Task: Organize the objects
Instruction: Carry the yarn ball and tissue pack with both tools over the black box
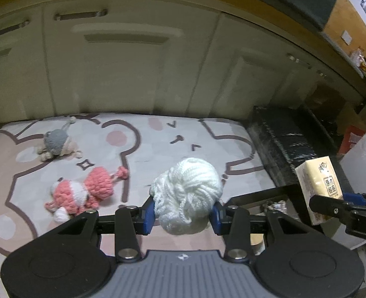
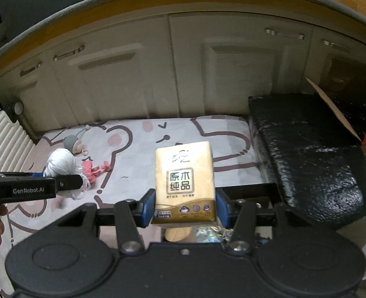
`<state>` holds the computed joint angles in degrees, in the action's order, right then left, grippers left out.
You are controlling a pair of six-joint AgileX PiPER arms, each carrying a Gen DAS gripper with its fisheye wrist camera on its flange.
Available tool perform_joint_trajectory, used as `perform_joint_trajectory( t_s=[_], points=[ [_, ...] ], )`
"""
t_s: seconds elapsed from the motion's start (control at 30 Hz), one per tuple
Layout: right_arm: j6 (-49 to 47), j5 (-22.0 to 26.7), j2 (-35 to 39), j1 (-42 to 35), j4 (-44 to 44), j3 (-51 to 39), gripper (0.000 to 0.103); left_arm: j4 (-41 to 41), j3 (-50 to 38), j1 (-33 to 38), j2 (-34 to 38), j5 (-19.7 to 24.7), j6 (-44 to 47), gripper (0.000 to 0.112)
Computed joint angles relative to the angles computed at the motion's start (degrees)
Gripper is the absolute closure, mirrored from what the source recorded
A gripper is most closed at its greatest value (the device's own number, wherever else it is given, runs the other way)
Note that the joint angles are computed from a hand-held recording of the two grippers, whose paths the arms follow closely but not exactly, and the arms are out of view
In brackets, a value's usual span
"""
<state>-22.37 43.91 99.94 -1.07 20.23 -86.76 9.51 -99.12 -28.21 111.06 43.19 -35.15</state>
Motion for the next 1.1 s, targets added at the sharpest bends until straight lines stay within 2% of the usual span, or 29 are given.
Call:
perform_joint_trajectory(
  t_s=[0.3, 0.47, 0.77, 1.0, 1.1],
  points=[
    [-1.7, 0.7, 0.6, -4.6, 2.1, 0.2, 0.052, -3.2, -5.2, -3.0, 3.8, 0.1, 2.8, 0.068],
    [-1.8, 1.0, 2.5, -5.6, 1.8, -0.6, 0.052, -5.4, -9.8, -4.5, 7.1, 1.9, 6.6, 0.068],
    [1.4, 3.2, 10.1, -5.2, 0.7, -6.4, 0.052, -9.3, -15.2, -5.9, 11.8, 5.7, 12.4, 0.068],
    [3.1, 7.9, 17.5, -3.7, 1.1, -13.7, 0.051, -14.1, -16.6, -4.3, 13.7, 8.6, 16.1, 0.068],
    [6.2, 8.6, 19.9, -2.7, -1.6, -15.7, 0.047, -15.2, -16.7, -4.0, 14.0, 9.3, 17.5, 0.068]
  ],
)
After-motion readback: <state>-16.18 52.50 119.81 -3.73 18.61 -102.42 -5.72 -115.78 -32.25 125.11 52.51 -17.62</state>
